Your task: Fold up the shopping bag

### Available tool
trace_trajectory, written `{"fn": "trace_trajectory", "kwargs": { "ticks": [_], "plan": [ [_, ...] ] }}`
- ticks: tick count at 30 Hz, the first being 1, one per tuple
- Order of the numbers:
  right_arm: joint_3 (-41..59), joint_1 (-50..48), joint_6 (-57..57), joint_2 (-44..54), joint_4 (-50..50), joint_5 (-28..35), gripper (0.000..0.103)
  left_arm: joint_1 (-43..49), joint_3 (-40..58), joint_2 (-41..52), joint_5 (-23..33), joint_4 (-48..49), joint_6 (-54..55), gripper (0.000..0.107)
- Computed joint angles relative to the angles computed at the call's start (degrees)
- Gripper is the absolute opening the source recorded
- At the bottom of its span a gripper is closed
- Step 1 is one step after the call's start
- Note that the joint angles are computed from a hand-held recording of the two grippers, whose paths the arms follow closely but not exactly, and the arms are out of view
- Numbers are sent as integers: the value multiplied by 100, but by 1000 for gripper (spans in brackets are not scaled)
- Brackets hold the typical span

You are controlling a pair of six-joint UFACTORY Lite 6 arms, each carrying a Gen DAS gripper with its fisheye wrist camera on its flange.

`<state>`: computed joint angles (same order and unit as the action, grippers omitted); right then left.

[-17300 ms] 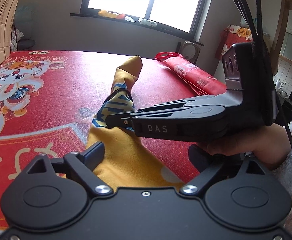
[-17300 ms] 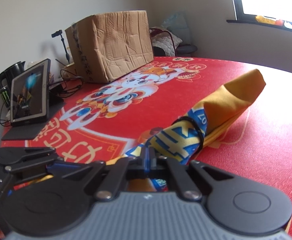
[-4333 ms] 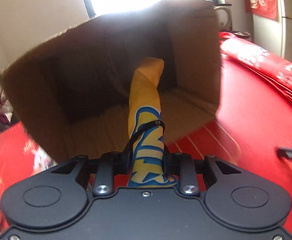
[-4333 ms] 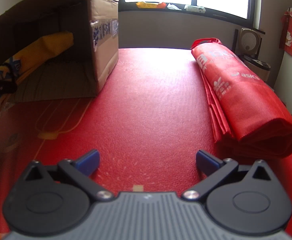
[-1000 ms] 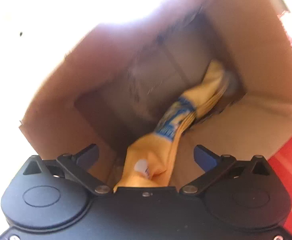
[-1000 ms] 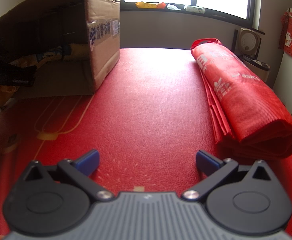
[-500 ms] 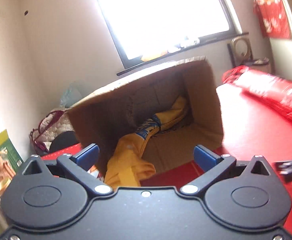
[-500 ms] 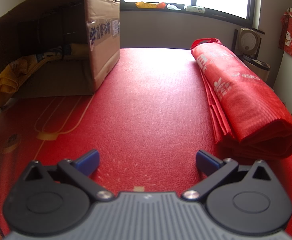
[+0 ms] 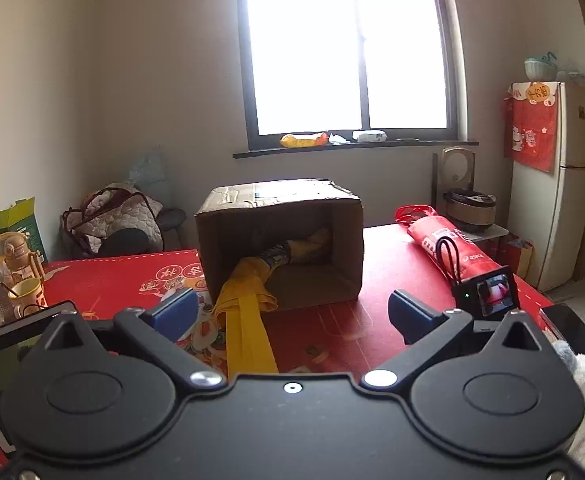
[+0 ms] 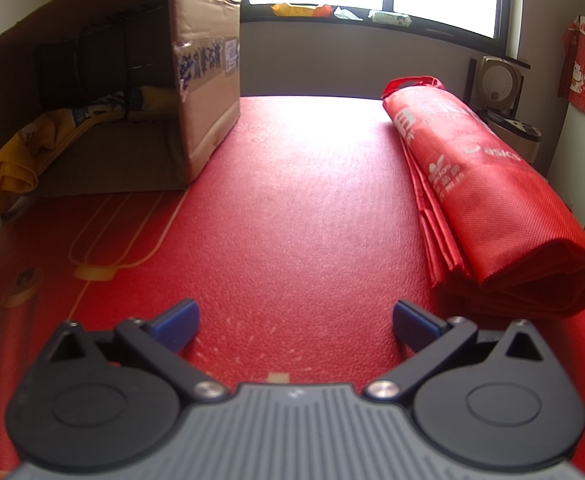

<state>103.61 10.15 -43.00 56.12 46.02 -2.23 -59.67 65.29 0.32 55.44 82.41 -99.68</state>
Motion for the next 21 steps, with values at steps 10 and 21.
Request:
{"fn": "trace_trajectory", "kwargs": {
  "ticks": [10, 21],
  "plan": [
    [27, 9, -434, 14, 436, 2, 102, 2030, 700, 2804, -801, 3510, -3196, 103],
    [18, 11, -362, 7, 370, 2, 102, 2750, 2166, 4870, -579, 4781, -4064, 103]
  ]
}}
